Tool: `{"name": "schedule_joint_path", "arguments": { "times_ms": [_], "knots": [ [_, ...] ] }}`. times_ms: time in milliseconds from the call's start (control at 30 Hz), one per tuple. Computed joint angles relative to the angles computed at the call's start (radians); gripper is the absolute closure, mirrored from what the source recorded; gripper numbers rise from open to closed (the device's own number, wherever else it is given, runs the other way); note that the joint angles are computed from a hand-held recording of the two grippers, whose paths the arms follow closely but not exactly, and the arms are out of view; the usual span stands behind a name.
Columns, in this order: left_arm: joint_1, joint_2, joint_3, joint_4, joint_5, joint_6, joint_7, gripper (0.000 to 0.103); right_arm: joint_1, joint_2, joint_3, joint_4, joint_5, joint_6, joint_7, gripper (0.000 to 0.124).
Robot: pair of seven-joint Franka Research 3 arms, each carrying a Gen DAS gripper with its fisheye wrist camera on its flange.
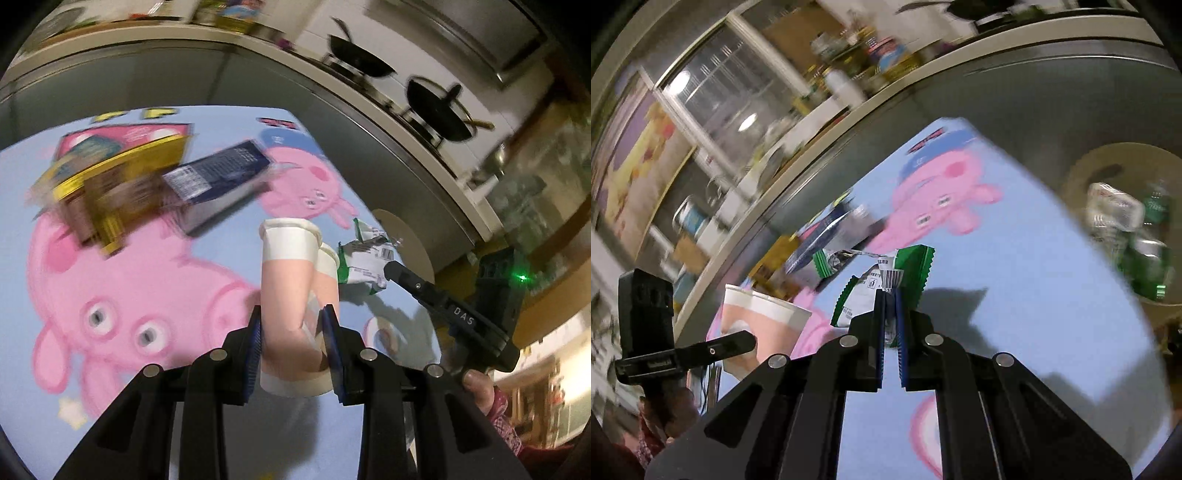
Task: Collect trash
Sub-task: 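Carry the paper cup and green wrapper over the beige bin, then open both tools to drop the cup and wrapper into the bin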
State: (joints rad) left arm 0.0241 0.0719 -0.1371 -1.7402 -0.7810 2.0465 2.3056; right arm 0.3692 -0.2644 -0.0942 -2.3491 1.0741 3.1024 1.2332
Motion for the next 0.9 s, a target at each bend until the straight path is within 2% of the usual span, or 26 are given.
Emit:
{"name": "schedule_joint_path", "arguments": {
  "times_ms": [200,300,500,567,667,700,833,867,900],
  "knots": [
    [-0.064,0.054,-0.054,0.078,0.064,0.005,-0.021,0.071,-0.002,-0.083,-0.075,-0.084,0.054,0.056,-0.033,0.119],
    [-0.098,0.097,-0.086,0.140,0.093,-0.003,-0.047,0.071,-0.008,-0.117,-0.103,-0.121,0.036,0.087,-0.014,0.119],
    [-0.177,0.209,-0.154,0.290,0.180,0.008,-0.088,0.071,-0.073,-0.176,-0.157,-0.204,-0.027,0.151,0.066,0.119],
    [-0.207,0.248,-0.175,0.338,0.216,0.022,-0.104,0.071,-0.117,-0.184,-0.149,-0.225,-0.055,0.154,0.095,0.119],
    [-0.258,0.312,-0.201,0.409,0.283,0.054,-0.138,0.069,-0.231,-0.176,-0.100,-0.247,-0.113,0.142,0.151,0.119],
    [-0.273,0.332,-0.207,0.430,0.305,0.063,-0.152,0.069,-0.295,-0.167,-0.062,-0.251,-0.143,0.129,0.177,0.119],
    [-0.333,0.401,-0.216,0.491,0.411,0.118,-0.212,0.067,-0.465,-0.128,0.068,-0.254,-0.256,0.105,0.279,0.116],
    [-0.351,0.410,-0.211,0.494,0.447,0.143,-0.234,0.055,-0.482,-0.124,0.080,-0.254,-0.278,0.100,0.296,0.112],
    [-0.369,0.421,-0.204,0.501,0.489,0.158,-0.259,0.026,-0.490,-0.119,0.081,-0.256,-0.298,0.092,0.305,0.100]
  ]
}}
